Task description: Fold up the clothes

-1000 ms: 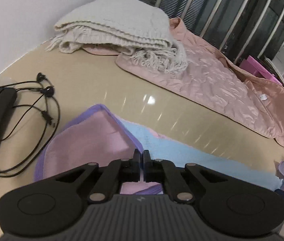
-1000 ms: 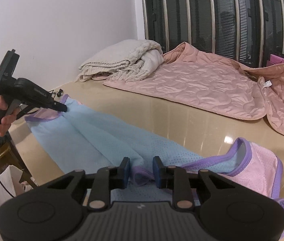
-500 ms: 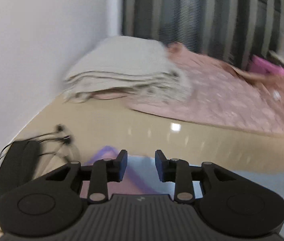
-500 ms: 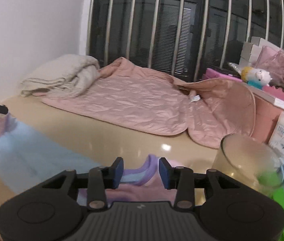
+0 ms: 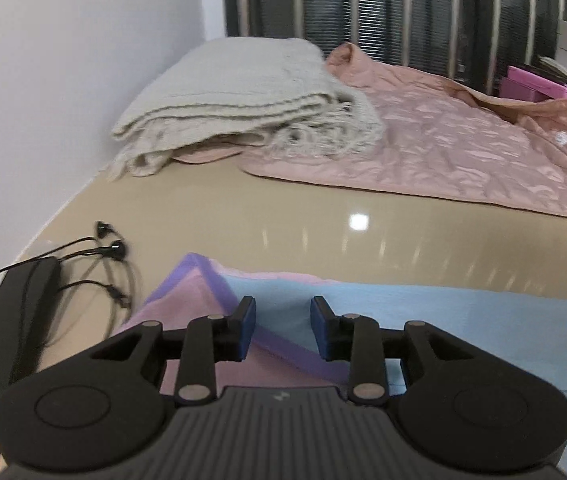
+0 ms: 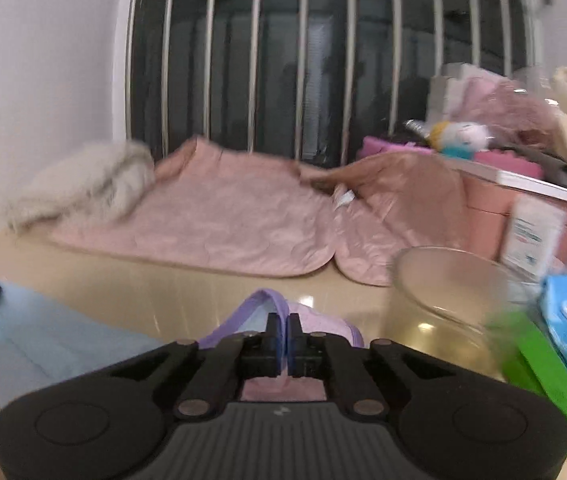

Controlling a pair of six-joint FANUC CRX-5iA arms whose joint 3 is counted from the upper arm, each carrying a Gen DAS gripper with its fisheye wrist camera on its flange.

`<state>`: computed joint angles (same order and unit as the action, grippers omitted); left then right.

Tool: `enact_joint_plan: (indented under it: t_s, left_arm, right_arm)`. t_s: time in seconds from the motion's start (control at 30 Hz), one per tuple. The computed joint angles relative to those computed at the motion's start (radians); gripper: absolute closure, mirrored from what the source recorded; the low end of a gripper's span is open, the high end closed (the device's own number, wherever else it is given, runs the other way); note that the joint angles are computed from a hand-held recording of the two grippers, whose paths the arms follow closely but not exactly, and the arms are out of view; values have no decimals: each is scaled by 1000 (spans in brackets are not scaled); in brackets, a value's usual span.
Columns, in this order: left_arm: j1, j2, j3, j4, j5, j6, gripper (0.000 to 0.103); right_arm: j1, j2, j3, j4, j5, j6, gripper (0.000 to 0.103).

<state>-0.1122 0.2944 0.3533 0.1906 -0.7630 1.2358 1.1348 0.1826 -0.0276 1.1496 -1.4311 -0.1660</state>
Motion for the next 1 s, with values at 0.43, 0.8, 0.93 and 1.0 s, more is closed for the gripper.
enact_joint_plan:
  t_s: [0.43,0.8,0.93,1.0]
  left_arm:
    - [25,-79,-117,230,33,-60,74]
    - [-92,-47,-148,350,-36,-287,69]
    - [-77,-87,-209,348,14,-314,68]
    - [-66,-98,-226,359,14,-320,68]
  right_arm:
    - [135,-113,-154,-116,-90,-325,90]
    - [-2,-85,-131,24,120,-157,75]
    - [-11,-109,-145,-71,160,-226,82]
    - [18,-97,-147,-82,99,-243,91]
